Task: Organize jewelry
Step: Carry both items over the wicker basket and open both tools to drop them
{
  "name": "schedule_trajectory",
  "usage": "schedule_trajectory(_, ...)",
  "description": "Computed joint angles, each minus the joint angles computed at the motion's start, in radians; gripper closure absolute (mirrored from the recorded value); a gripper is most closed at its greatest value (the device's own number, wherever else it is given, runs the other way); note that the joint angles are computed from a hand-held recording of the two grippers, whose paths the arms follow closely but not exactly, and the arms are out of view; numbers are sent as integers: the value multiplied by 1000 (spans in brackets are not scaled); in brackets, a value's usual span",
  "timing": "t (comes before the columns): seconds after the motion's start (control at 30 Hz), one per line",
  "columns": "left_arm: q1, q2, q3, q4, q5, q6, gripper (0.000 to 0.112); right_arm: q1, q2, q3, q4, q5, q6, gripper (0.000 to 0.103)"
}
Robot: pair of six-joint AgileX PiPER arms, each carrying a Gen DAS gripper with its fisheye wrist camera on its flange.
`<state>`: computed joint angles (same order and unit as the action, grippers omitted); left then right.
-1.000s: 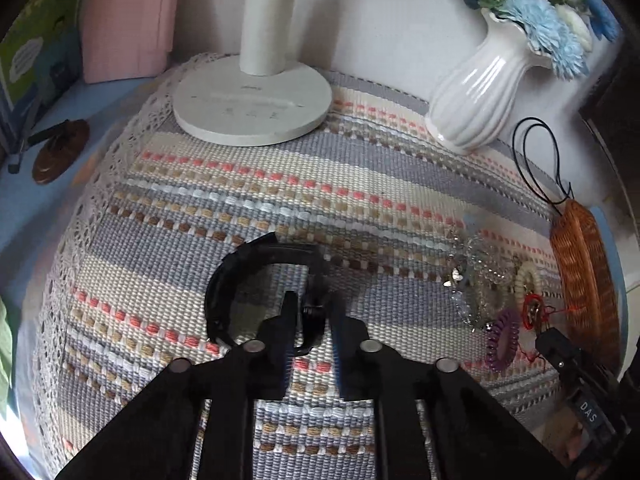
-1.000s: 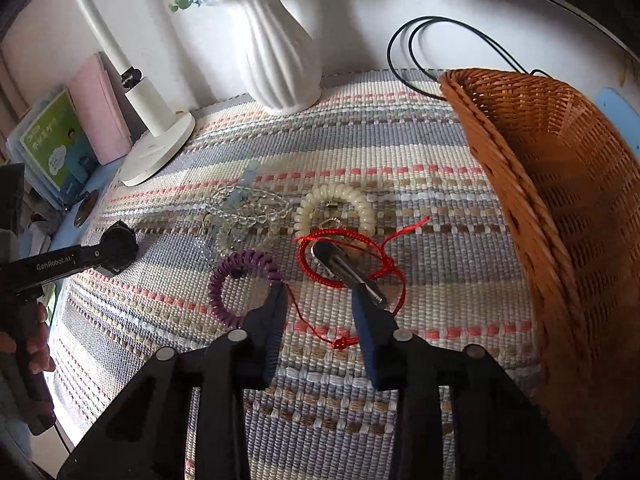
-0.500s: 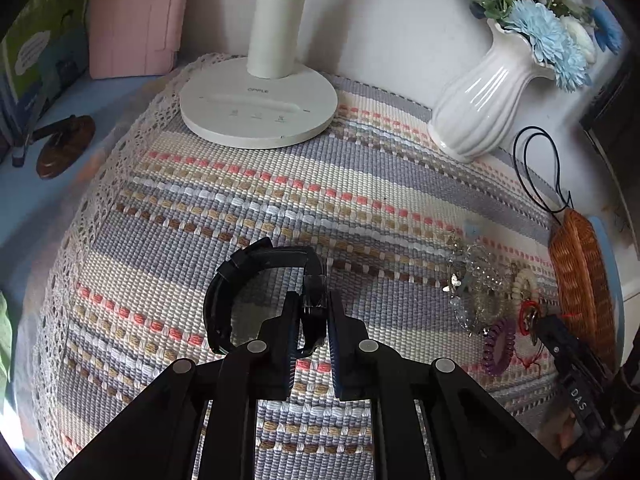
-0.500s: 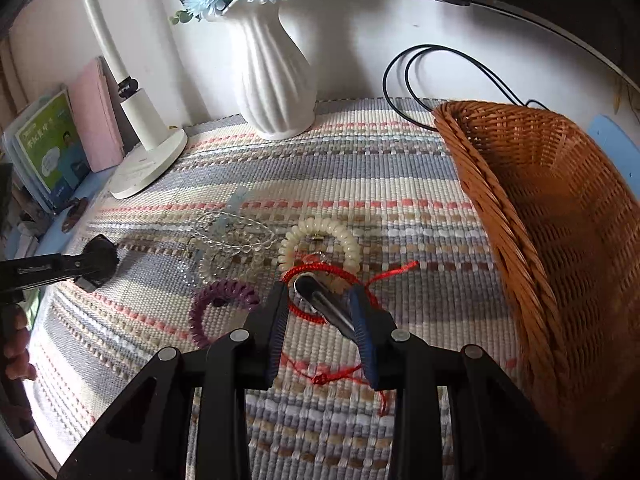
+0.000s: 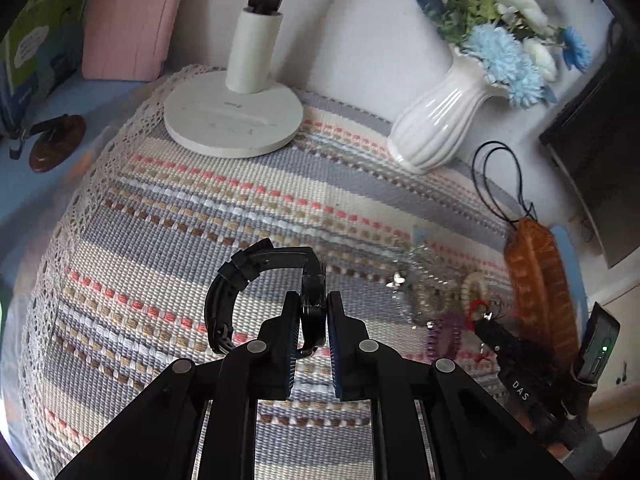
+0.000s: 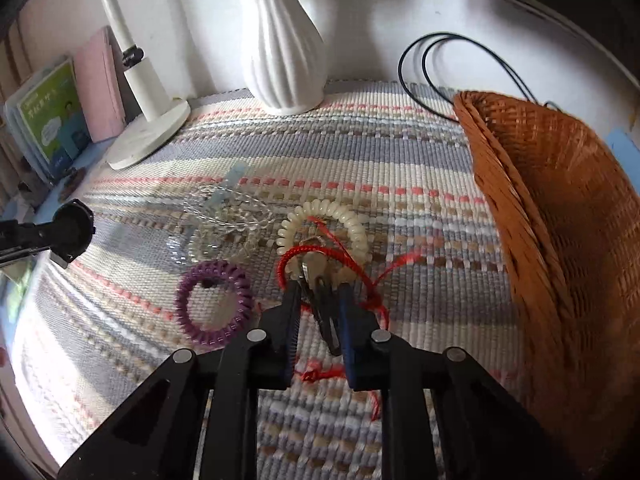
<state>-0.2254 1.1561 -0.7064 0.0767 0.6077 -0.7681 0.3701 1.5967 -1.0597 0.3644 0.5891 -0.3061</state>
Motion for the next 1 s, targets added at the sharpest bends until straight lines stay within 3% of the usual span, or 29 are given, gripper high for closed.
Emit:
schedule_trajectory(0.17,-49,-31,-42,27,35,-37,99,-60,-86,21,238,76,-179,85)
schedule_trajectory(0.43,-176,4,-155,127,74,-110,99,-97,-214,7,339,111,-233,85)
schedule_trajectory(0.73,-345,261,-530,220,143,-29,99,-282,-311,-63,187,115,-93,85)
schedule_trajectory(0.9,-423,482,-780,126,134,127,99,-434,-285,-87,110,150,-17,85)
schedule_trajectory(1.0,-449,666,-992,13,181,262,99,-504,-231,-103,73,171,23,85)
